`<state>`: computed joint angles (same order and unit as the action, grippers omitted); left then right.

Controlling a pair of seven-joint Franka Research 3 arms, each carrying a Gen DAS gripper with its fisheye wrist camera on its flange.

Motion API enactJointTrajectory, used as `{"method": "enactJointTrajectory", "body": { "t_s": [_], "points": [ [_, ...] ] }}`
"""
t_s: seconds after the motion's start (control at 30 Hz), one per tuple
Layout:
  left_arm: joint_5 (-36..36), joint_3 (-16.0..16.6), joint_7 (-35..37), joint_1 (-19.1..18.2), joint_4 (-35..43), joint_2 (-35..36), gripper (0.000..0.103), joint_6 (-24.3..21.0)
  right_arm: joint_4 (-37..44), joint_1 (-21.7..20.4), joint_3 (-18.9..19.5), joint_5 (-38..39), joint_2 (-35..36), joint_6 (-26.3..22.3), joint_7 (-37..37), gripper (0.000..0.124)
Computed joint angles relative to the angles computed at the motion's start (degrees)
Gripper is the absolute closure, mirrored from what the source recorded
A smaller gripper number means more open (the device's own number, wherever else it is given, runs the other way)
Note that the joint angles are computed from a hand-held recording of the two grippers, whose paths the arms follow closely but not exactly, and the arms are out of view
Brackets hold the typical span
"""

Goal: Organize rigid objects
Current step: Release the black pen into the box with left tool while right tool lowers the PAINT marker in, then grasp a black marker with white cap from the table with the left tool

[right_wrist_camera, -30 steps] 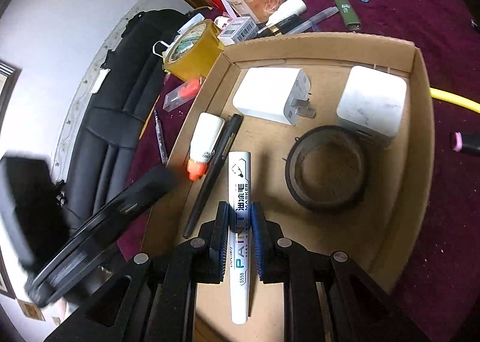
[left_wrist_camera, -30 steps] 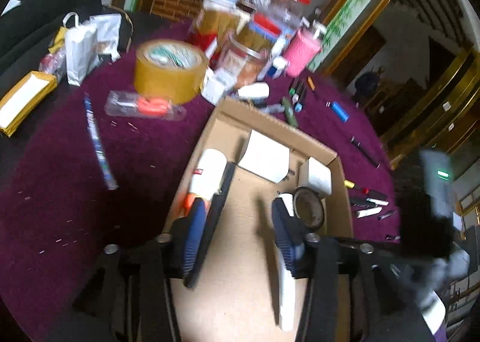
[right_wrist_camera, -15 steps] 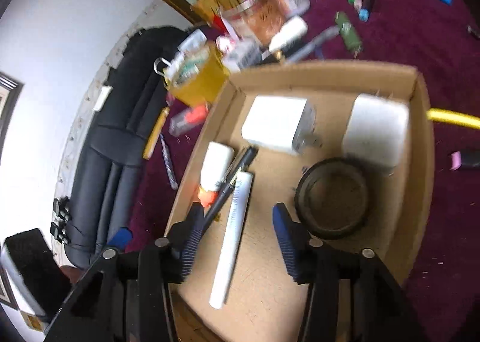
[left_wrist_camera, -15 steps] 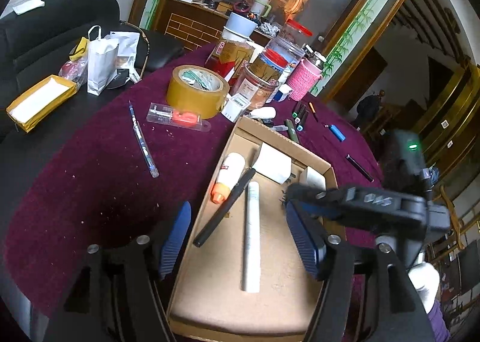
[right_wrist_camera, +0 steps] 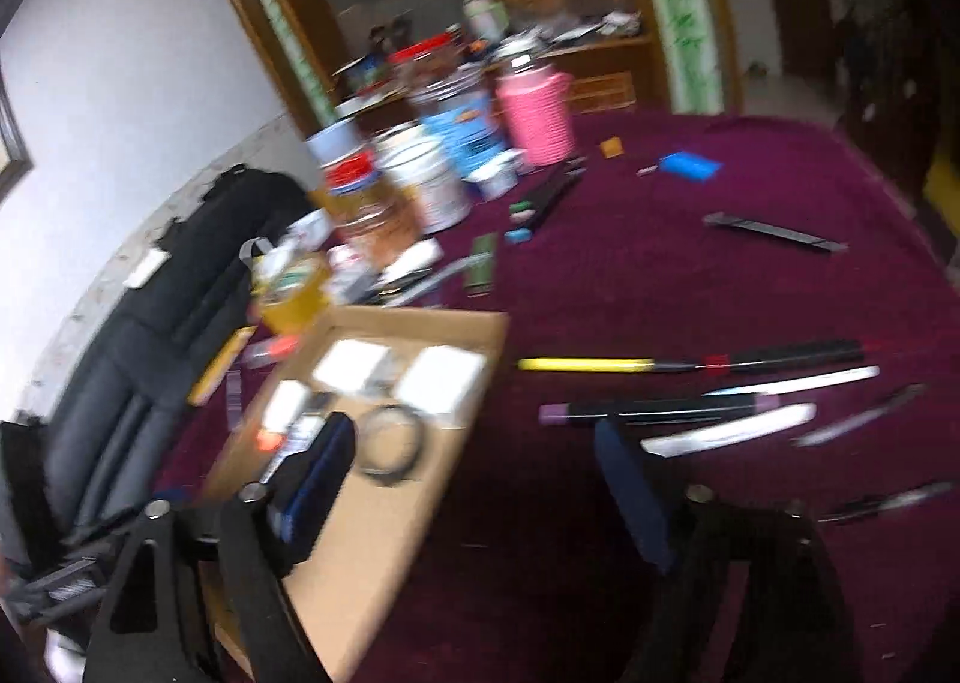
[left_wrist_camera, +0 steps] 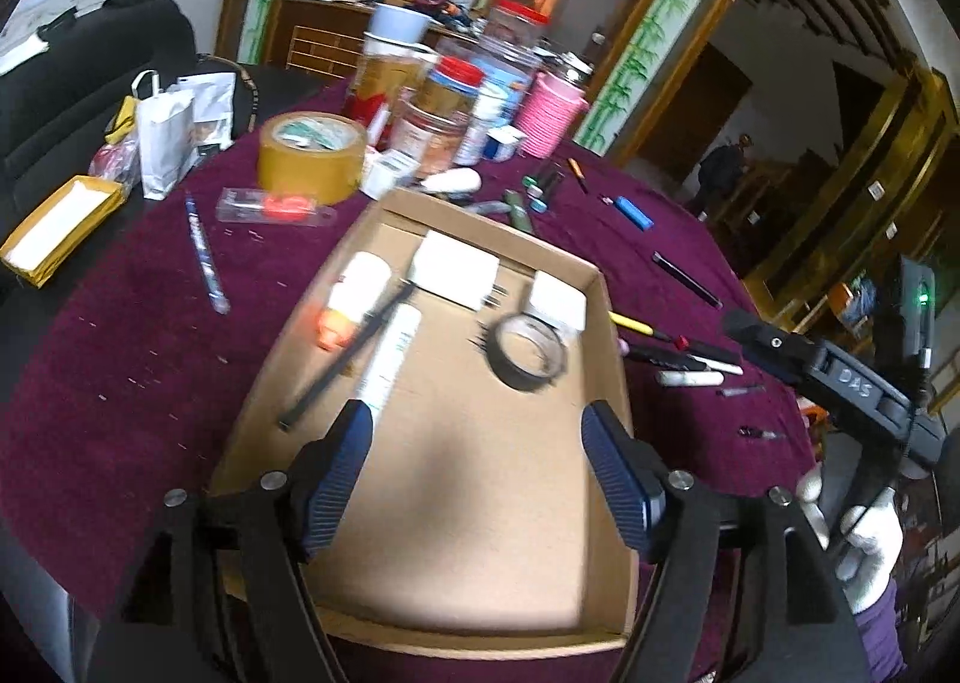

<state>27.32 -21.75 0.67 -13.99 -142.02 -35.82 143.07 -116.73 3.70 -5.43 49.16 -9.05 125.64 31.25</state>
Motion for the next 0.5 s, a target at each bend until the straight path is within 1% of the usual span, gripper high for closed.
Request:
{"method": "enactJointTrajectory", "body": {
  "t_s": [0.13,0.2,0.3,0.43,0.5],
  "points": [
    [1.18,-2.32,-2.3,0.21,2.25,3.26,0.031,2.44,1.3,-1.68,-1.06,-0.38,2.65,3.51,-1.26,0.037],
    [2.01,-2.89,-2.67,-0.08,3.86,5.73,0.031,3.92,2.88,-2.63,-1.42,0.49,4.67,4.85,-1.53,0.037],
    [2.52,-2.69,-0.44,-1.36,7.53,10.35,0.031,4.03,6.02,-4.27,-1.51,1.92,7.97,6.77,-1.38,0.037],
    [2.96,-2.15,1.75,-2.92,12.24,16.1,0.031,3.67,10.79,-6.5,-0.75,4.94,13.48,12.38,-0.81,0.037],
    [2.84,-1.56,3.31,-3.84,14.68,19.08,0.031,3.68,13.41,-7.73,-0.17,5.45,16.21,13.93,0.19,0.037]
  ]
}}
